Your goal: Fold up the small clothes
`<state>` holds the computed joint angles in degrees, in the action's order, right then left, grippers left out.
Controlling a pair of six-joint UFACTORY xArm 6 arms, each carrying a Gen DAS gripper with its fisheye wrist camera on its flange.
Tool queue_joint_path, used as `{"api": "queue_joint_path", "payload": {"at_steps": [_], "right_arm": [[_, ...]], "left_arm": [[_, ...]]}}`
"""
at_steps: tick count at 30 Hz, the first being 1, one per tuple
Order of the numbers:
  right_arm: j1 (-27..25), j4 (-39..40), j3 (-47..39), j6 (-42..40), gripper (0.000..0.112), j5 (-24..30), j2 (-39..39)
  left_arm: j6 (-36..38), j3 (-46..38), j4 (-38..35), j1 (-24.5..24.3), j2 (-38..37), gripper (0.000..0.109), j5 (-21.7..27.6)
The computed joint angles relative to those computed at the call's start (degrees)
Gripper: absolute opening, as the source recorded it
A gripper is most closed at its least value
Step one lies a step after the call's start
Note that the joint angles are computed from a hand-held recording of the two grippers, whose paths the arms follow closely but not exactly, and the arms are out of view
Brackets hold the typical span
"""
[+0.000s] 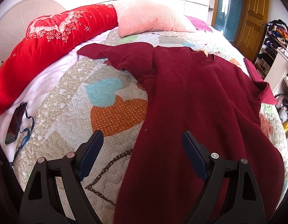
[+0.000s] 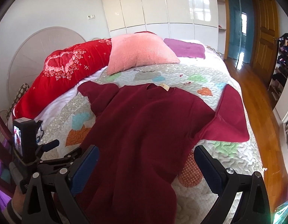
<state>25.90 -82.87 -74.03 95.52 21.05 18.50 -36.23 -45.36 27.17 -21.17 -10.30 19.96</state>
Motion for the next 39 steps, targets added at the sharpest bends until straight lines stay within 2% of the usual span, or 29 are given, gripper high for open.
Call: {"api": "queue_joint_path", "payload": {"at_steps": [1,3,6,7,10,15,19,23,33,39], "right_arm": [[1.97,-2.84,1.28,3.53,0.101,2.21,-0.49],[2.15,-4.95,-0.88,6.97,0.101,2.86,2.25],[1.62,-4.23,-6.86,6.92,0.101,2.93,7.33],[1.5,-6.27,-7.9,9.18,0.101,3.16,9.04],[1.95,-5.31,-9.7,8.4,0.101,4.61,10.55],[3.73,-3.24,-0.57,8.57,0.101,5.21,2.47],[6.98,4.02,6.2,3.35,0.101,7.17,-5.82],[9.12,9.13,9.34,-0.01,0.101,8.58,-10.25],[12.79,17.68,7.94,-8.44,0.101,14.17,-12.64],[12.17,20.0,7.9,-10.77,0.101,14.08,-13.11]], "left_arm": [[0.05,-0.12,-0.4,0.04,0.2,0.086,-0.14],[0.11,-0.48,-0.71,0.03,0.58,0.086,-0.14],[0.24,-1.06,-0.98,-0.07,1.25,0.086,-0.05],[0.44,-1.23,-1.24,-0.11,1.49,0.086,-0.04],[0.92,-1.75,-1.75,-0.13,2.08,0.086,-0.02],[0.99,-2.38,-2.06,-0.09,2.75,0.086,-0.03],[0.68,-2.97,-1.84,-0.06,3.27,0.086,0.19],[0.9,-3.66,-2.3,0.04,4.01,0.086,0.37],[1.47,-5.36,-3.04,0.39,5.88,0.086,0.55],[1.06,-6.73,-2.44,0.45,6.98,0.086,0.82]]}}
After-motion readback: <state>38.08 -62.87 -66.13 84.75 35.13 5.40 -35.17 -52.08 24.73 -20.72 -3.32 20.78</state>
